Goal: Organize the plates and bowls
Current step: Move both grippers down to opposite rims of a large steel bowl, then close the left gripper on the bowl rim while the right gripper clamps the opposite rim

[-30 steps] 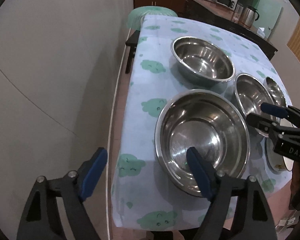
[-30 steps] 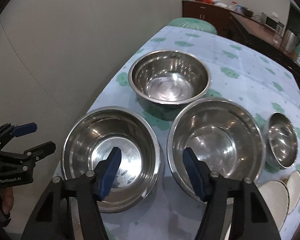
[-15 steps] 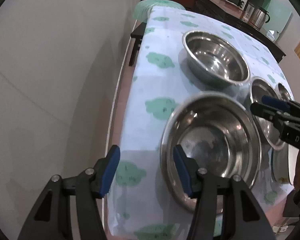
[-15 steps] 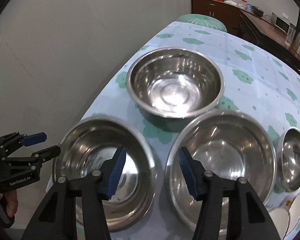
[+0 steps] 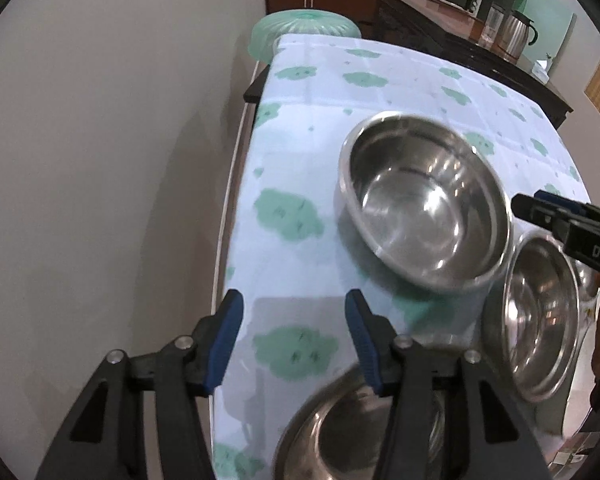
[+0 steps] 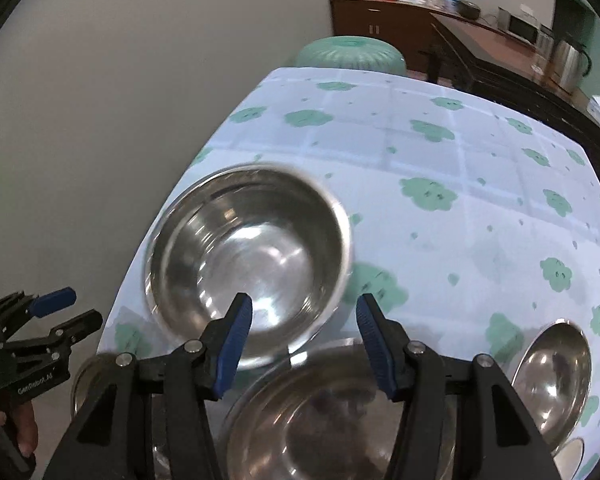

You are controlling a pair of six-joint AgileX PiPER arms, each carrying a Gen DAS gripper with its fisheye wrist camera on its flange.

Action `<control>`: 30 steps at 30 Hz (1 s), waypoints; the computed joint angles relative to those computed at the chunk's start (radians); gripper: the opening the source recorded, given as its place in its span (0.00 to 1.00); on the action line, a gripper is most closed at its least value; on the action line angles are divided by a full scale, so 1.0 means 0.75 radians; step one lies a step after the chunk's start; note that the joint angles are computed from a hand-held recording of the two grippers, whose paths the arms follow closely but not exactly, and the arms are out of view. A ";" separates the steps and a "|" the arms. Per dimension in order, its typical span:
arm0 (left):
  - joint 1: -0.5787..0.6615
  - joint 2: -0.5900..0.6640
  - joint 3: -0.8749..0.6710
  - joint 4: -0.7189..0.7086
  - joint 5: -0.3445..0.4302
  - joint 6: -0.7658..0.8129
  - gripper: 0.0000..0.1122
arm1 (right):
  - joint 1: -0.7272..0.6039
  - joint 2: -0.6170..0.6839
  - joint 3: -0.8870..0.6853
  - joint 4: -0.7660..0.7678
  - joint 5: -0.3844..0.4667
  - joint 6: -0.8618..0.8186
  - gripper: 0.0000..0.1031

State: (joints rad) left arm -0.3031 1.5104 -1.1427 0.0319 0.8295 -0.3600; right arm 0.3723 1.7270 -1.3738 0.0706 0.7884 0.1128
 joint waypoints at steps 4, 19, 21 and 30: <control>-0.004 0.128 -0.150 0.020 0.035 0.008 0.52 | -0.080 0.113 -0.139 0.070 0.058 -0.058 0.55; 0.072 0.416 -0.423 -0.072 0.134 0.101 0.53 | -0.166 0.392 -0.423 0.194 0.218 -0.176 0.41; 0.071 0.430 -0.434 -0.069 0.136 0.094 0.53 | -0.173 0.411 -0.438 0.213 0.231 -0.192 0.36; 0.041 0.477 -0.487 -0.151 0.158 0.171 0.12 | -0.188 0.450 -0.477 0.291 0.279 -0.280 0.11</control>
State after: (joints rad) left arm -0.2721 1.8683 -1.5077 -0.0816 0.9481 -0.2319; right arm 0.2316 2.0647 -1.7316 0.2887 0.9977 -0.0971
